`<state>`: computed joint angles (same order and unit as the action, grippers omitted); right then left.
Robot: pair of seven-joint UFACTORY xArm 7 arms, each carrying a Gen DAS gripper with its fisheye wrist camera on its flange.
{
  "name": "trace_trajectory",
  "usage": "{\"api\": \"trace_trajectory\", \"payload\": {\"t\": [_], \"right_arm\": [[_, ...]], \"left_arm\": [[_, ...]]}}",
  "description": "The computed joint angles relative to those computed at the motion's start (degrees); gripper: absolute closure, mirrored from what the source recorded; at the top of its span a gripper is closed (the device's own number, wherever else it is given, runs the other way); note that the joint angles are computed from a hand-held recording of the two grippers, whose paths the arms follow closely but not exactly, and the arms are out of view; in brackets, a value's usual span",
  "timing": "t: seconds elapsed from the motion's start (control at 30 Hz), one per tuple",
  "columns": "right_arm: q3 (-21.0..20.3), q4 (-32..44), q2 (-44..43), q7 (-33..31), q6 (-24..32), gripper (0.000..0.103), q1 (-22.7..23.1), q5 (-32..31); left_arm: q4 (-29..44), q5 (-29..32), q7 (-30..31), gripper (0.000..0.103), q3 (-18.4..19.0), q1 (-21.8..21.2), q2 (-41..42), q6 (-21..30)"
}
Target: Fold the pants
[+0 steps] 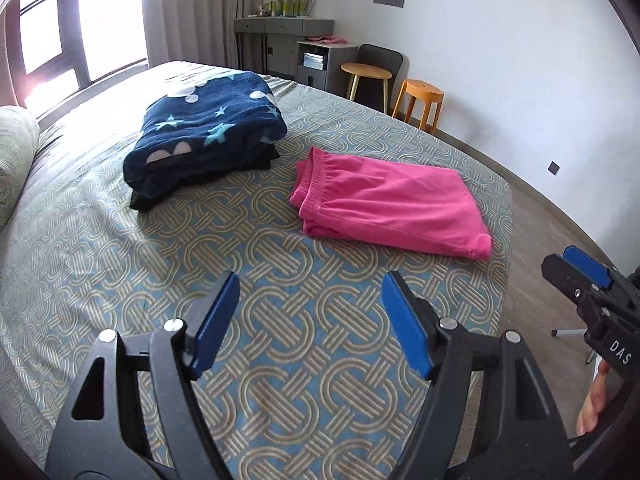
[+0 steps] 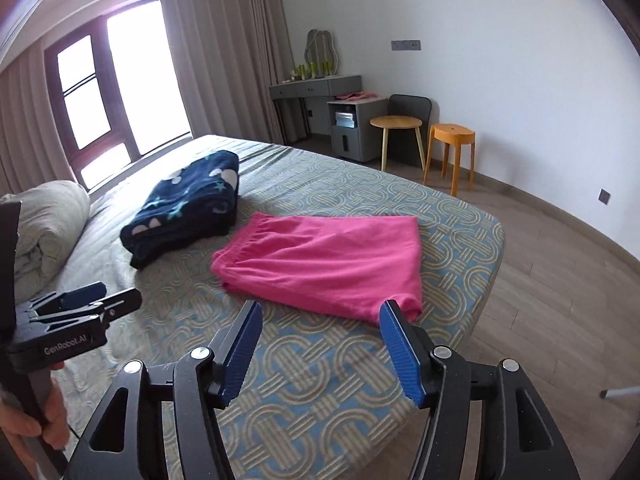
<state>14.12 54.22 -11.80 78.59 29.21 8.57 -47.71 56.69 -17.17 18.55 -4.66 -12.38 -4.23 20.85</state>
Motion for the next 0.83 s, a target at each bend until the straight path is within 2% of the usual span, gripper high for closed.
{"api": "trace_trajectory", "payload": {"t": [0.1,0.2,0.27,0.33,0.57,0.67,0.77,0.83], "right_arm": [[1.5,-0.4,-1.6,-1.4,2.8,0.039,1.9,2.1],[3.6,0.2,-2.9,-2.9,8.5,0.039,3.1,2.1],[5.0,0.6,-3.8,-2.5,12.9,0.039,3.8,1.3],[5.8,0.5,-5.0,-1.7,15.5,0.038,4.6,1.3],[6.8,-0.4,-7.6,-1.1,17.2,0.038,5.8,2.7],[7.5,-0.5,-8.1,-0.8,18.0,0.038,5.7,2.5],[7.8,-0.8,-8.7,-0.4,17.9,0.038,5.9,3.0],[8.0,-0.9,-8.9,-0.2,18.1,0.038,5.7,2.9]], "left_arm": [[-6.5,1.0,-0.3,0.029,0.4,0.1,-6.2,-3.0],[-11.5,1.1,0.9,0.025,1.7,-1.2,-11.8,-4.8],[-14.2,0.8,1.7,0.019,2.8,-2.6,-15.0,-6.1],[-16.3,-0.7,3.6,0.018,4.7,-5.3,-17.6,-7.4],[-19.4,-0.3,3.5,0.018,5.6,-8.1,-21.7,-9.1],[-19.7,2.5,0.3,0.018,3.5,-5.9,-21.8,-9.7],[-19.7,3.8,-0.4,0.018,4.0,-6.5,-21.8,-9.3],[-20.1,6.3,-2.6,0.018,1.8,-4.3,-22.1,-10.1]]}}
